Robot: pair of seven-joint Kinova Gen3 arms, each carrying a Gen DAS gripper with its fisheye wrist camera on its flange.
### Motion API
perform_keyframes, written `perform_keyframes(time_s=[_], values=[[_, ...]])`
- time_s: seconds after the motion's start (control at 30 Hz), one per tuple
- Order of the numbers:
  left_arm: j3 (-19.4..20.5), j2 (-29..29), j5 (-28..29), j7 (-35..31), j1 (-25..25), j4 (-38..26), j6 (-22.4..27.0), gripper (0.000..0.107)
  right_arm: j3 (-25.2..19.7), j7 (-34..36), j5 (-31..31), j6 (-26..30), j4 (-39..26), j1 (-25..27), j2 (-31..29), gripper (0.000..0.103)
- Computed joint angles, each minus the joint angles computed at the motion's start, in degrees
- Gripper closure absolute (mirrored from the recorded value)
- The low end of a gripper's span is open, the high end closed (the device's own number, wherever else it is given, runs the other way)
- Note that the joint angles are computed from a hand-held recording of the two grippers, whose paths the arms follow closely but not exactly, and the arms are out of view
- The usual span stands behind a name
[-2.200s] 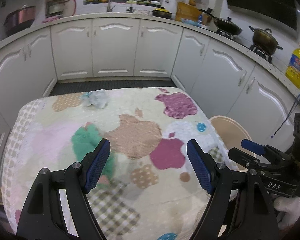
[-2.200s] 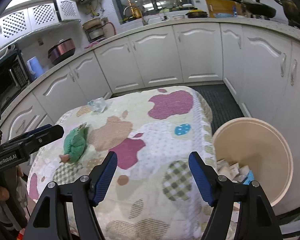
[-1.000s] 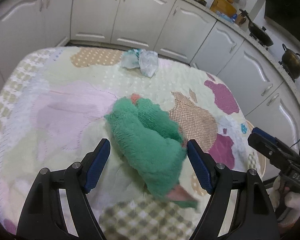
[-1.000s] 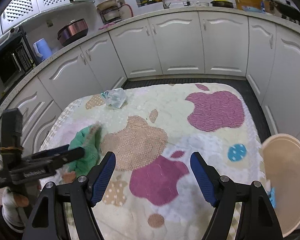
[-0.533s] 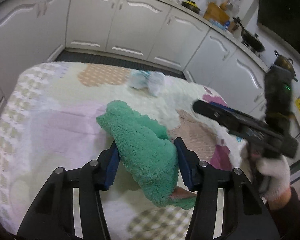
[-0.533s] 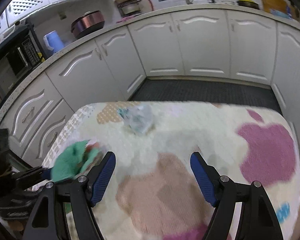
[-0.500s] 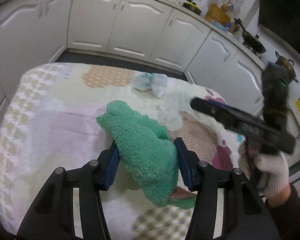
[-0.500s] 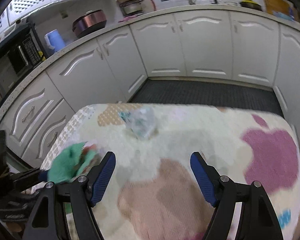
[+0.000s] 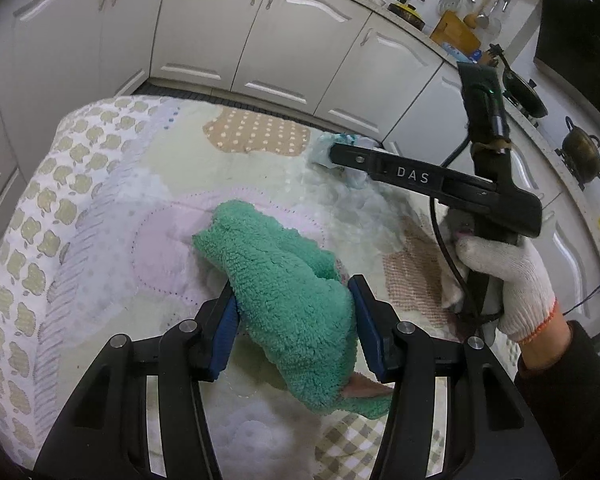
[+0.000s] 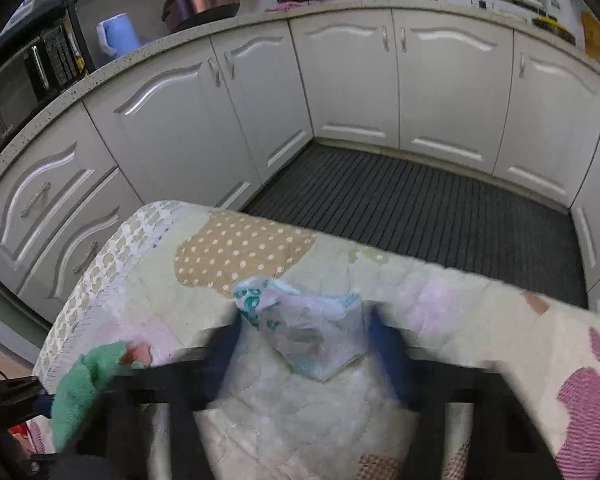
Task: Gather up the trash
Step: 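Grasp the green towel with the left tool while the right tool grasps the white-green wrapper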
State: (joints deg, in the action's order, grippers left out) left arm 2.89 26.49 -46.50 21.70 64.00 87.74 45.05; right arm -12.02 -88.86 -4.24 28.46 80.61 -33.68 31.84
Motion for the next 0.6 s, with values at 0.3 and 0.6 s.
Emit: perform_keyframes(time_s=[0.3, 0.6], values=[[-0.21, 0.12, -1.96, 1.04, 1.44, -0.92, 0.91, 0.056, -5.52, 6.07, -4.79, -6.38, 11.55, 5.8, -7.9, 0.091], [0.98, 3.59, -0.96, -5.47, 3.18, -9.29, 5.06, 0.056, -8.27, 10.52, -12.78, -11.93, 27.87, 11.19, -20.76, 0.091]])
